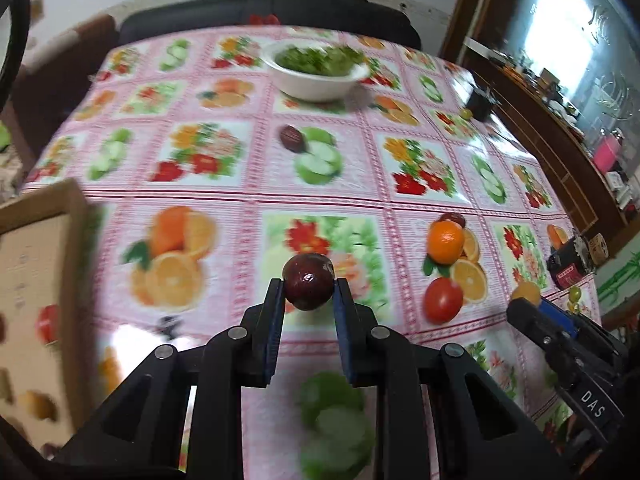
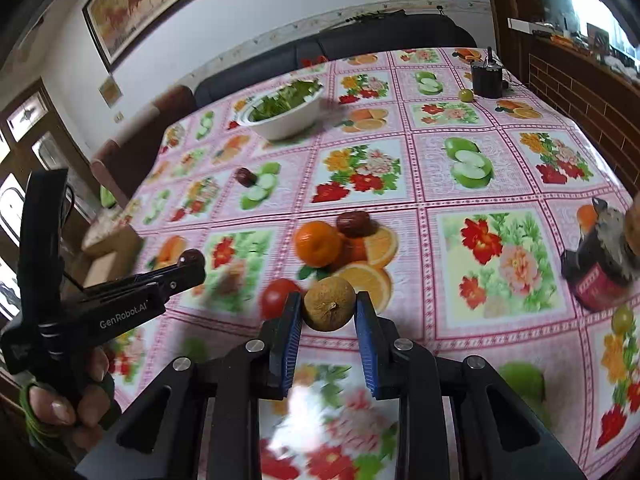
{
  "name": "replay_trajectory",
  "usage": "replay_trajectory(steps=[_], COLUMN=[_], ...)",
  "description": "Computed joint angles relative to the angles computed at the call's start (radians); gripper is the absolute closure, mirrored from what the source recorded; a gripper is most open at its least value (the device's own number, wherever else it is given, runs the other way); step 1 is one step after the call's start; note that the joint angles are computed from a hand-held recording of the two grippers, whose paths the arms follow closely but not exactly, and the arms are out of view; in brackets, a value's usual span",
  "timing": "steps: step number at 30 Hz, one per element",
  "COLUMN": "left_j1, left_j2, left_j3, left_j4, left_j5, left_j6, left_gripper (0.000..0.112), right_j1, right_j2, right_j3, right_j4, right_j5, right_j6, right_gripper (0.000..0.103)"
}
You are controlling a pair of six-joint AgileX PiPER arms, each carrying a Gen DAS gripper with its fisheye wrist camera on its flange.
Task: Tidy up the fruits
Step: 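Carry the plum and kiwi into the cardboard tray and open both tools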
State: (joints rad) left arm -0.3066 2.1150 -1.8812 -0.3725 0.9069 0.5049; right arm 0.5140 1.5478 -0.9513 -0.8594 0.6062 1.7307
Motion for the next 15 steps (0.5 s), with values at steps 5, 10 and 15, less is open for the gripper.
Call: replay_trajectory(steps=[5,10,15], left_j1=[0.038,0.089,0.149], left_j2=[-0.135,-0.218,-0.261], left_j3=[0.169,0.263,0.308], left_j4=[0.036,0.021,-0.016], left_j5=[-0.149,-0.221,-0.244], left_j6=[0.005,0.039,0.075], left_gripper=[0.091,0.091,0.091], right_j1=[0.077,0.126,0.172], right_j2=[0.021,0.071,0.109], right_j3=[-0.048,-0.117,-0.185], right_j4=[-0.014,-0.002,0.009], right_j5=[0.041,0.06,0.095], right_j6=[0.025,0.006,-0.024], right_gripper=[0.076,0.076,0.076])
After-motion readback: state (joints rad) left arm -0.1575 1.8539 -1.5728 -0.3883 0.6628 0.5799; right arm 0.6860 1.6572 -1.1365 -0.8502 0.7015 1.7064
